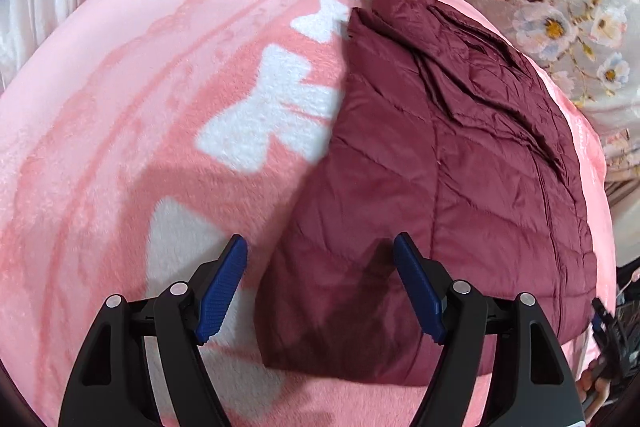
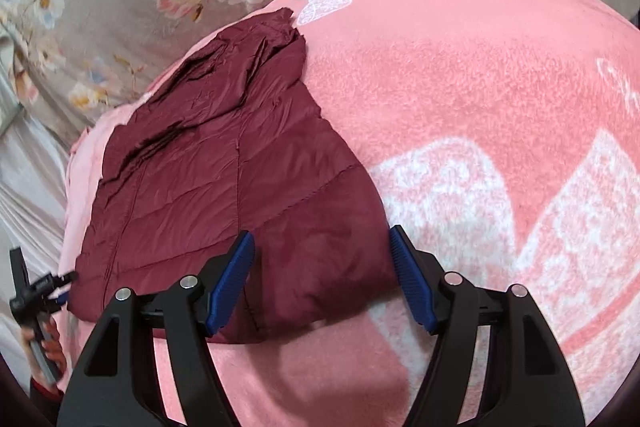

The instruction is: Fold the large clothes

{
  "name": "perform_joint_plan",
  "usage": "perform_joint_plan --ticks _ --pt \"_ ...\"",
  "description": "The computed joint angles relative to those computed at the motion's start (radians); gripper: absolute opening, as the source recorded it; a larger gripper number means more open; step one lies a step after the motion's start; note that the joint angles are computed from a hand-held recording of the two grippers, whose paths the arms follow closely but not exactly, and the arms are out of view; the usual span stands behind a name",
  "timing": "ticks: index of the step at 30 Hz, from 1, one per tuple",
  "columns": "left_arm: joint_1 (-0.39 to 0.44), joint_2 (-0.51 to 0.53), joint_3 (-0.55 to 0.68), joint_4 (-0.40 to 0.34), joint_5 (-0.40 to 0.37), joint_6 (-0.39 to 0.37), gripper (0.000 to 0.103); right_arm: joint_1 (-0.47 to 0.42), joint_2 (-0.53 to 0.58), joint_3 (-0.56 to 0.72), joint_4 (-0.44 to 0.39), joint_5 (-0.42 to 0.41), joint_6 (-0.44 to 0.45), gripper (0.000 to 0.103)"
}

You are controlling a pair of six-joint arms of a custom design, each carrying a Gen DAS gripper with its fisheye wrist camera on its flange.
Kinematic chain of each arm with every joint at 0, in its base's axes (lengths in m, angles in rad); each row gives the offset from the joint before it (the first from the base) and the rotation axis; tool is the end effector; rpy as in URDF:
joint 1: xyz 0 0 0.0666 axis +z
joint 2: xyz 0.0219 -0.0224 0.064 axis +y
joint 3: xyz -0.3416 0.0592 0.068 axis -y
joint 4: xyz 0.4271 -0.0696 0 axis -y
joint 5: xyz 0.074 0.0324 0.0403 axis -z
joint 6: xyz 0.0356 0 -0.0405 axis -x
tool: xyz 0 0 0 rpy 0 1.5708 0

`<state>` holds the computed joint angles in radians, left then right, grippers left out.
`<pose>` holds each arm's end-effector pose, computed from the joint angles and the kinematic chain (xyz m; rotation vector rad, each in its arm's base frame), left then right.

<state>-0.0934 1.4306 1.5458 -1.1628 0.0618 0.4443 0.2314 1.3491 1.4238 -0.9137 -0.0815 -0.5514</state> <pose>0.5178 -0.0511 0.4325 -0.4394 2.6040 -0.2665 0.4978 0.1199 0.4291 0.3536 2.4319 0.4518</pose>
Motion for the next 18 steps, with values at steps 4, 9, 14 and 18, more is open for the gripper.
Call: perform_joint_plan --ticks 4,9,14,18 --pt "-0.024 -0.014 -0.012 -0.001 -0.004 -0.009 0.038 -0.016 0.006 0.005 0.013 -0.055 -0.063 0.028" --pt "-0.031 -0.051 -0.022 0.004 0.016 -0.002 0.004 -0.035 -0.058 -0.052 0.072 -0.135 -0.132 0.006" --pt "-0.021 -0.154 -0.060 0.012 0.064 -0.019 0.003 -0.011 -0.178 -0.103 0.082 -0.102 -0.105 0.003" --pt "-0.003 -0.302 -0.125 -0.024 0.112 -0.045 0.003 0.031 -0.345 -0.163 0.053 -0.046 -0.045 0.003"
